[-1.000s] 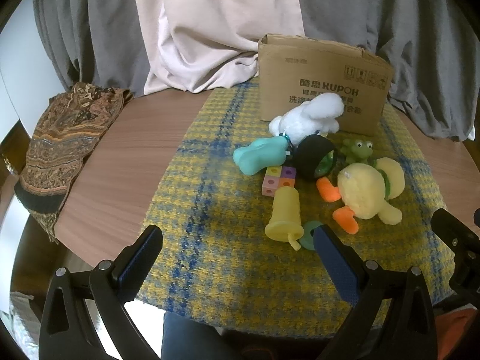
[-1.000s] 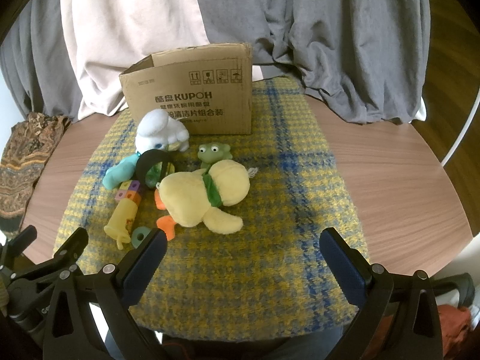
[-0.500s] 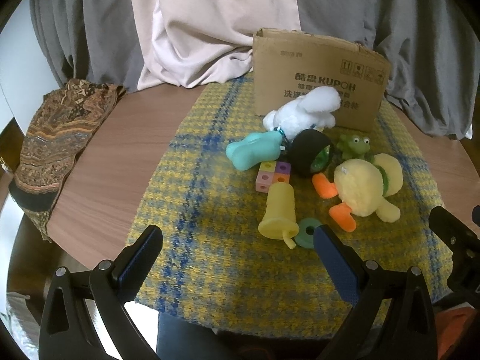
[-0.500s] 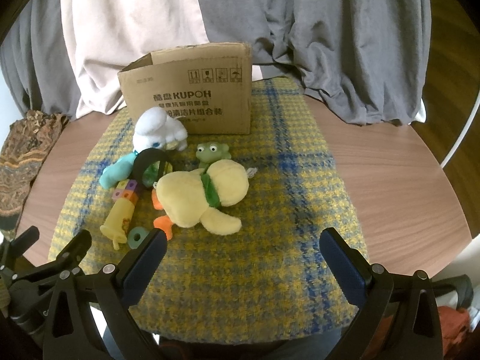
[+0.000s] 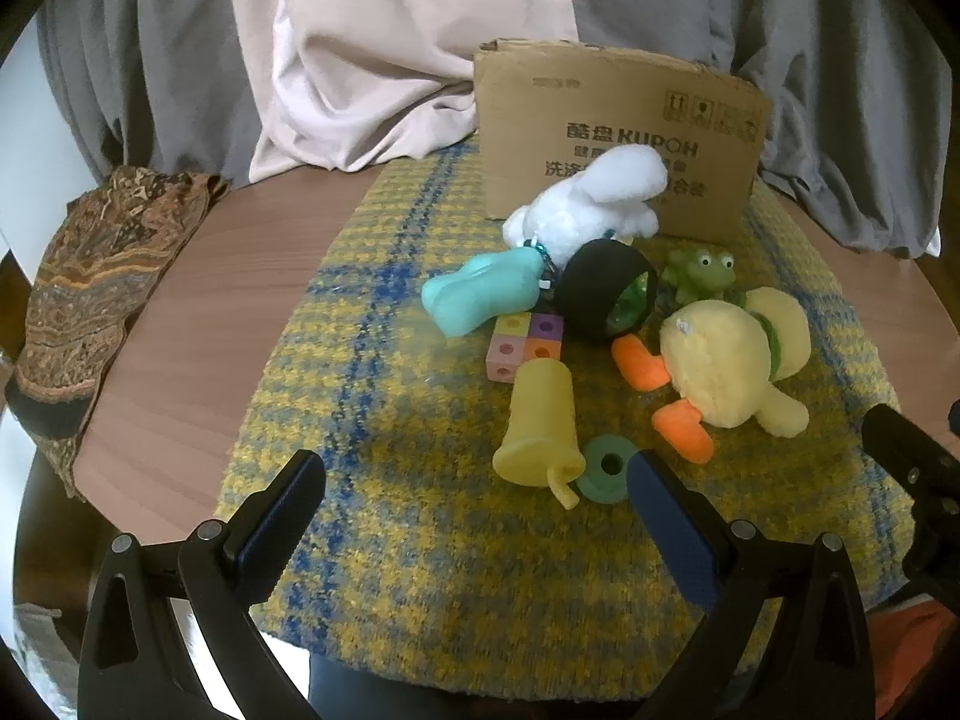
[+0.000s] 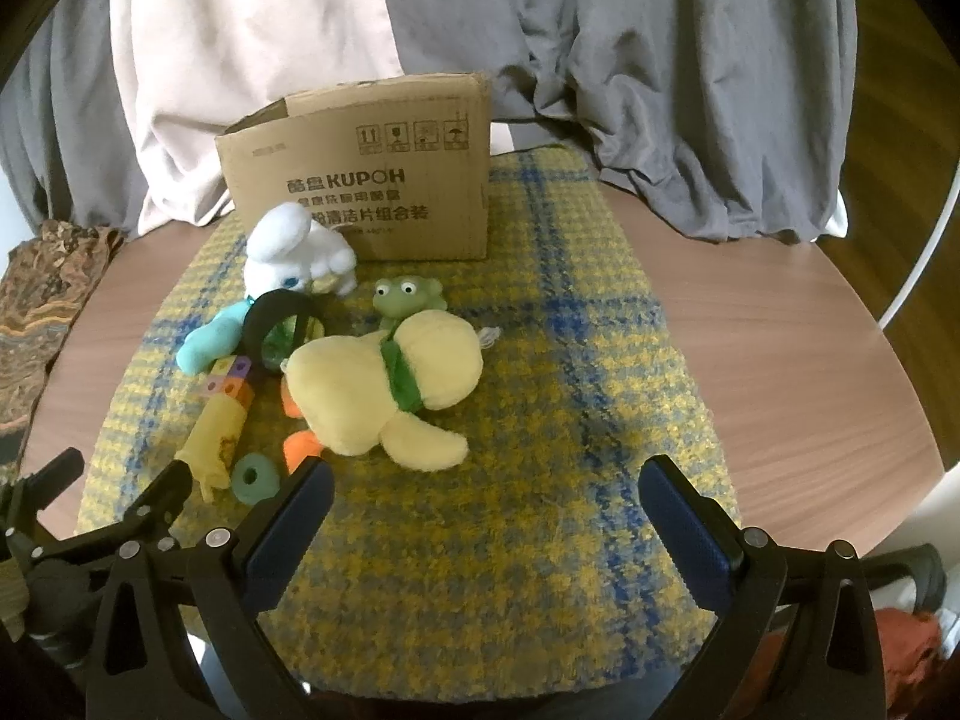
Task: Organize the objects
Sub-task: 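Move both tools toward the toys, left toward the yellow cup, right toward the duck, then grasp the yellow sippy cup with left tool while right tool grasps the yellow plush duck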
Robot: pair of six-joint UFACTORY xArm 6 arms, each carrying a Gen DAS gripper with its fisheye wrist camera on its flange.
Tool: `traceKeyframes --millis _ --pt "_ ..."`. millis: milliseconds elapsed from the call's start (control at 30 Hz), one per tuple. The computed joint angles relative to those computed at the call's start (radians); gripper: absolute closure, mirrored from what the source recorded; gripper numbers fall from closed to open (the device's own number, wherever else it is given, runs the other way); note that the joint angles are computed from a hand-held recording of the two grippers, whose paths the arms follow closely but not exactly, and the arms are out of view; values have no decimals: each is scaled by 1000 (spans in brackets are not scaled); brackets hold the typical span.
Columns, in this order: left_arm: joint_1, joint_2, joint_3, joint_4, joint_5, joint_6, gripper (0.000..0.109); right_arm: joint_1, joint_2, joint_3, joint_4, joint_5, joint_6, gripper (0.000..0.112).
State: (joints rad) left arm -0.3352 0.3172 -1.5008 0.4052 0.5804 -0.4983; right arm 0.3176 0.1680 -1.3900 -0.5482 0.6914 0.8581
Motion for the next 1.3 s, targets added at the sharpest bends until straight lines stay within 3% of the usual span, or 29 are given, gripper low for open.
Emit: traceKeyframes --millis 467,667,867,1033,1100,1300 --pt "5 84 -53 28 -27 11 7 -2 30 -6 -10 -6 13 10" --pt "10 121 -83 1 -19 39 23 1 40 -16 -10 -1 12 10" --pt "14 140 -94 -17 -37 51 27 3 45 -22 -9 7 8 10" --pt "13 151 -105 -78 -37 99 59 4 49 -28 -13 14 8 10" --pt "15 155 -107 -111 -32 122 68 4 49 -28 -17 16 11 10" --pt "17 143 -89 -105 -48 110 68 7 56 -38 -18 24 9 10"
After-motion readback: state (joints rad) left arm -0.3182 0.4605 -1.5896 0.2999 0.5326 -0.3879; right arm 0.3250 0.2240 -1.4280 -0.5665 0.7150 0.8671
